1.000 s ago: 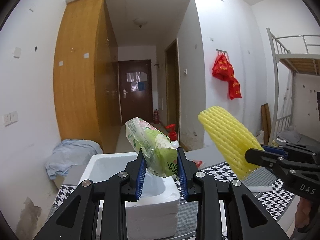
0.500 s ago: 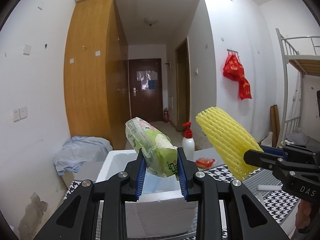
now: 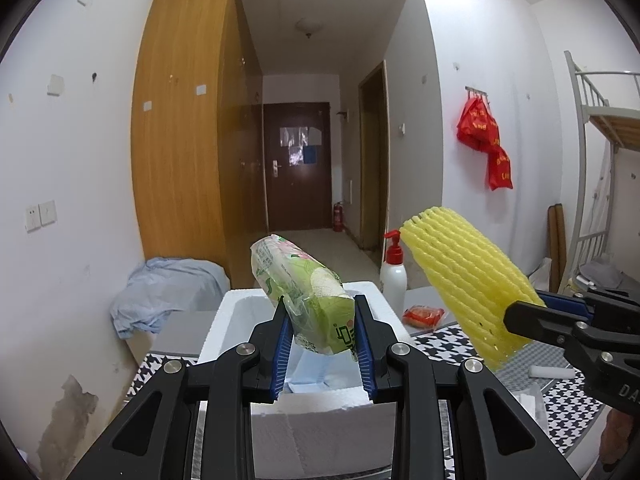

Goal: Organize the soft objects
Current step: 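Open the left gripper to drop the packet into the foam box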

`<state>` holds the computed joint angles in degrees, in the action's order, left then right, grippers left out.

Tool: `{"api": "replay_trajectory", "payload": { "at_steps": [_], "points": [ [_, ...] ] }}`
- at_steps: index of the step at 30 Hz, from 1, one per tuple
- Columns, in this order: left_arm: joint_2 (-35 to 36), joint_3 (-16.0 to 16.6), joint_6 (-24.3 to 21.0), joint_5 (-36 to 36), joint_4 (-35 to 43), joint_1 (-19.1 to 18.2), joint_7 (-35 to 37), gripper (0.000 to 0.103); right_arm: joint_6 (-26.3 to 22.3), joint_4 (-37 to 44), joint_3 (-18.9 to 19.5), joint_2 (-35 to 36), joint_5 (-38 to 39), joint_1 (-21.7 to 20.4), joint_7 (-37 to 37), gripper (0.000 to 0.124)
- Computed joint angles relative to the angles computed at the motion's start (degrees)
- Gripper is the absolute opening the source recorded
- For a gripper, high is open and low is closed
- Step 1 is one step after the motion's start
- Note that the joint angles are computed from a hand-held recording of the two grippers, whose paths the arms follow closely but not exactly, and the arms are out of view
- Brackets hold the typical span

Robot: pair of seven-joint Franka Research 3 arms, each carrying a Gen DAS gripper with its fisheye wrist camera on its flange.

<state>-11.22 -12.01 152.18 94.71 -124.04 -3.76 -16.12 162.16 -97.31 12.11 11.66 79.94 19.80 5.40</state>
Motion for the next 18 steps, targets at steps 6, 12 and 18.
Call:
{"api": "replay_trajectory", "payload": {
  "at_steps": [6,12,18],
  "points": [
    [1.90,1.00,2.17,-2.64,1.60,0.62,2.61,0.031,0.65,0.90,0.06,1.05,-2.58,0.28,2.15,0.021],
    [3.41,1.58,3.75,-4.85,2.90,1.16,4.45,0.031,1.48,1.61,0.56,2.04,-5.97,0.20,5.47,0.021],
    [5.12,2.27,5.51,-7.93,3.95,1.51,7.65,0.040,2.24,2.22,1.17,2.94,-9.06,0.05,8.43,0.021]
  ]
}}
